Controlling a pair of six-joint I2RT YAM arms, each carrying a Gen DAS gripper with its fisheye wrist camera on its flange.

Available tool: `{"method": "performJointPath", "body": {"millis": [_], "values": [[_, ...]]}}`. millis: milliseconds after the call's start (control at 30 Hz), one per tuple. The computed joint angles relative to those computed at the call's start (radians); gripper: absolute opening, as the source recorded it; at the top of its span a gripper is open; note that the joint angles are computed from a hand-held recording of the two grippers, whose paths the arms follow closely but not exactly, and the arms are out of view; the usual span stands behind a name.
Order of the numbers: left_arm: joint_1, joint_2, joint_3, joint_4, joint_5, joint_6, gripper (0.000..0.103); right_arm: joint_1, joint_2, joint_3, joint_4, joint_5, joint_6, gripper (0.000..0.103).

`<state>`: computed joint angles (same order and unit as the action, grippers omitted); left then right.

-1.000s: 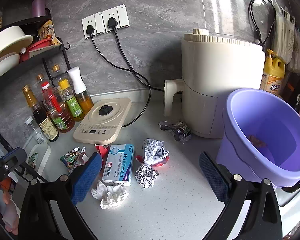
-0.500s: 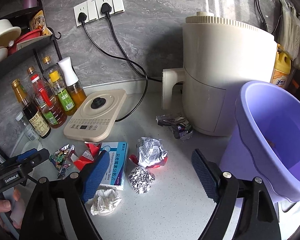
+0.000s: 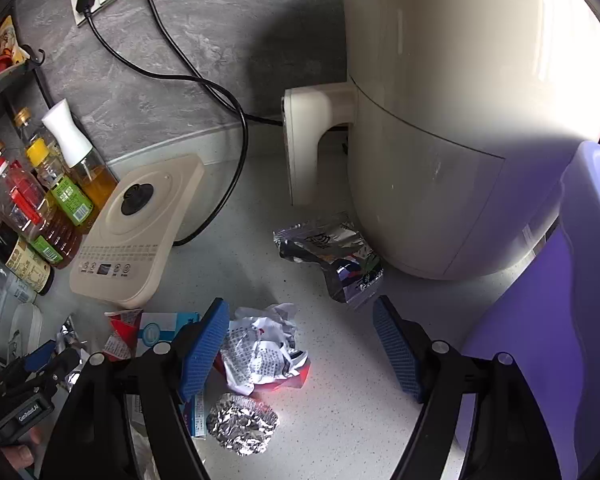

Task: Collect trash
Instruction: 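Grasp the foil wrapper with the left tool while the right tool grasps the silver snack bag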

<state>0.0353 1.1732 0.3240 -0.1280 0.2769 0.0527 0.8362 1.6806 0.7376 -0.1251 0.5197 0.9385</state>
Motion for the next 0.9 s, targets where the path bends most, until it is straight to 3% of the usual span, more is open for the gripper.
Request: {"method": "performJointPath", "body": {"millis": [200, 267, 400, 467, 567, 633, 700, 767, 900], "values": [[-0.012, 0.081, 0.018, 0.055, -0.007, 0.007, 0.055, -0.105, 0.061, 0.006, 0.037, -0.054, -0.008, 0.073], [-0.004, 0.120, 0.029, 0.066, -0.009, 0.008, 0.040, -0.129, 0.079, 0.015, 0.051, -0.073, -0.018, 0.074], [0.020, 0.150, 0.042, 0.075, -0.001, 0.015, 0.030, -0.154, 0.124, 0.043, 0.068, -0.086, -0.047, 0.074], [0.034, 0.134, 0.045, 0.061, 0.012, 0.016, 0.020, -0.165, 0.146, 0.054, 0.079, -0.094, -0.054, 0.073], [0.056, 0.074, 0.044, 0.021, 0.052, 0.030, 0.016, -0.183, 0.177, 0.068, 0.086, -0.115, -0.066, 0.052], [0.062, 0.030, 0.043, -0.008, 0.070, 0.035, 0.015, -0.192, 0.191, 0.076, 0.081, -0.133, -0.071, 0.021], [0.067, -0.010, 0.042, -0.035, 0.082, 0.037, 0.014, -0.189, 0.193, 0.067, 0.100, -0.143, -0.080, 0.008], [0.074, -0.048, 0.046, -0.066, 0.098, 0.039, 0.014, -0.172, 0.177, 0.046, 0.118, -0.134, -0.078, 0.002], [0.069, -0.140, 0.055, -0.126, 0.122, 0.040, 0.014, -0.131, 0.115, 0.007, 0.143, -0.113, -0.076, 0.001]]}}
